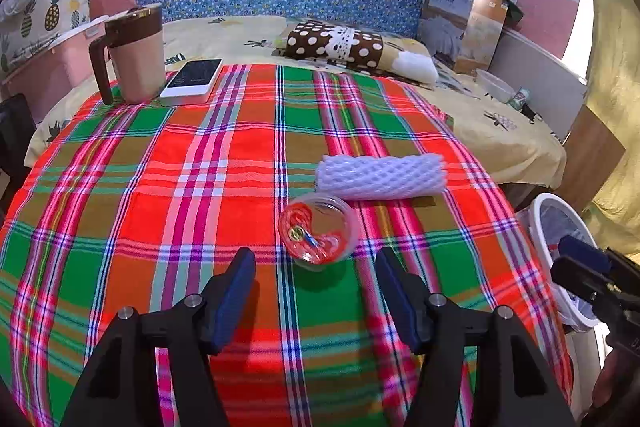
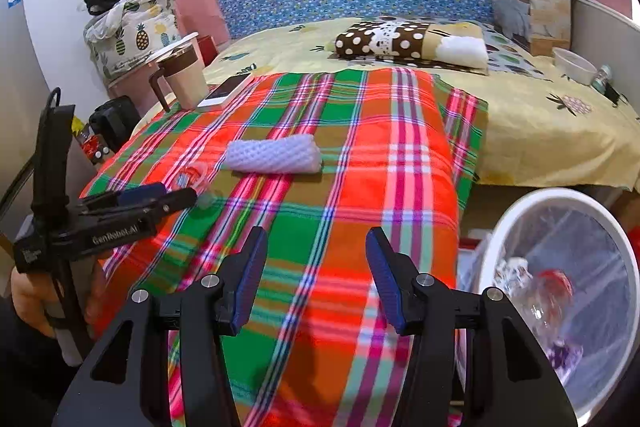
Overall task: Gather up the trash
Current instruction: 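Move both tools back over the bed toward the jelly cup and foam sleeve, then grasp the red-lidded plastic jelly cup with the left tool while the right tool grasps the white foam sleeve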
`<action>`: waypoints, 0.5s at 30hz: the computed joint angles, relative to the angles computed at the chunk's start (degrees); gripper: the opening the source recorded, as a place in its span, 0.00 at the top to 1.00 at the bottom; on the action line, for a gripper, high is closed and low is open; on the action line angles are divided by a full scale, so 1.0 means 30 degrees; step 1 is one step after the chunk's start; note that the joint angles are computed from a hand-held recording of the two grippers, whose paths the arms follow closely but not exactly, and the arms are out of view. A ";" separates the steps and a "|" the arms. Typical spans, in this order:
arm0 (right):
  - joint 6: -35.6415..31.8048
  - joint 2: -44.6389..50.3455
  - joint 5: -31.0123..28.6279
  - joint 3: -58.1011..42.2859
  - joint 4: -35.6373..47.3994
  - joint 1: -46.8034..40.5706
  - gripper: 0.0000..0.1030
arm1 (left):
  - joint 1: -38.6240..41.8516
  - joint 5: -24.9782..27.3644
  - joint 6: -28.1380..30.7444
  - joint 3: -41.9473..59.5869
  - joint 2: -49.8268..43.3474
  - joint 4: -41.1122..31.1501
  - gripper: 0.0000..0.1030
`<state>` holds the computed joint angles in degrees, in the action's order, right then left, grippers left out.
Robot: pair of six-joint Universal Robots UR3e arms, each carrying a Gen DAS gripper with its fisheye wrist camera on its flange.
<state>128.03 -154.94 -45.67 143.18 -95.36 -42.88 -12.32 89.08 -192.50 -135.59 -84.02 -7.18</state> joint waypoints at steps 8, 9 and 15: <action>0.6198 0.9592 -0.2878 0.0437 -1.3890 0.6029 0.48 | 0.0575 0.0293 -0.0196 0.0889 -0.1742 0.0162 0.40; 0.6550 1.0390 -0.3121 0.0318 -1.4806 0.6430 0.48 | 0.0650 0.0372 -0.0190 0.0880 -0.1847 0.0305 0.42; 0.7834 1.5163 -0.4188 -0.1184 -1.8546 0.8725 0.48 | 0.0842 0.0207 0.0210 0.0906 -0.1952 0.0266 0.66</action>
